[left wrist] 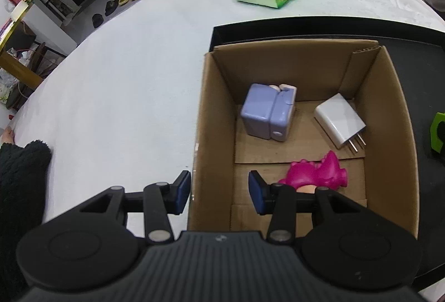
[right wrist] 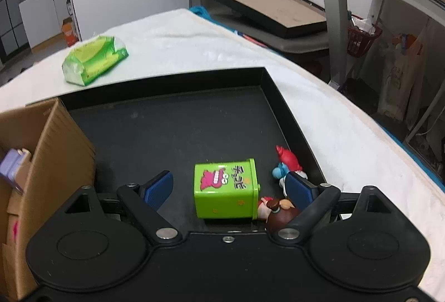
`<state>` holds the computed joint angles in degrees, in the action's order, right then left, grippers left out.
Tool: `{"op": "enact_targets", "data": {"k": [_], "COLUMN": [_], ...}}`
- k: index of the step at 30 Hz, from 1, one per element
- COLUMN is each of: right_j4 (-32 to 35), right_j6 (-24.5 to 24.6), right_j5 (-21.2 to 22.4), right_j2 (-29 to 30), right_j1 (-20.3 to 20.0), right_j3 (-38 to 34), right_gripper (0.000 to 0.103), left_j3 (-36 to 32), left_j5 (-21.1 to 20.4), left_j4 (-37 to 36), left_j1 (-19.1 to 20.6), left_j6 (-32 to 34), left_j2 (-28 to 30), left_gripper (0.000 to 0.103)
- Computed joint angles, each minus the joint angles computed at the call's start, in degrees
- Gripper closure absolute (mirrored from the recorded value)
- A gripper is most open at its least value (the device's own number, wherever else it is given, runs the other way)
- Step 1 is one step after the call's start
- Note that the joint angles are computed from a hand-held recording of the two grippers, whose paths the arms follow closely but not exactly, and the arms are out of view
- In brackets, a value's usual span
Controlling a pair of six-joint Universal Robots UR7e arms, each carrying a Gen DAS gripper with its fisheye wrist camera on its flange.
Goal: Organize rigid objects
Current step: 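Reach the right gripper to the green hexagonal box and grasp it, then carry the green box with the right gripper and release it into the box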
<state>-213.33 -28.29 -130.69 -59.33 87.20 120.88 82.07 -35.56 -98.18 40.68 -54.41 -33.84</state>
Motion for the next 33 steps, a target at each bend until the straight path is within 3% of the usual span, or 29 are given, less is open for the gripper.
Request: {"op": "enact_targets", "data": {"k": [7,10,13,33], "right_j4": [0.47,0.72,2.44,0.38], "right_j6": [0.45,-0.33,3.24,-1.00], "right_j5": [0.60,1.02,4.43,6.66], "right_j2": [-0.47,-0.82,-3.20,-6.50], "right_j1": [-1.33,-1.58,-2.39,3.48], "right_j3": [0.44,0.75,2.11,3.62], "right_gripper": [0.020,0.041,0.053,0.054], "left_j3": [-1.44,-1.40,-1.24,2.57], "left_j5": [0.34,0.35,0.18,-0.68], "left_j4": [2.83,3.05,3.15,-1.81], "left_j1": [-0.09,-0.18,-0.19,-0.01], "left_j6": [-2.56,-2.32,-2.67,0.81], "left_j2": [1.21,1.22,1.06,-0.96], "left_gripper": [0.057,0.057,0.057,0.057]}}
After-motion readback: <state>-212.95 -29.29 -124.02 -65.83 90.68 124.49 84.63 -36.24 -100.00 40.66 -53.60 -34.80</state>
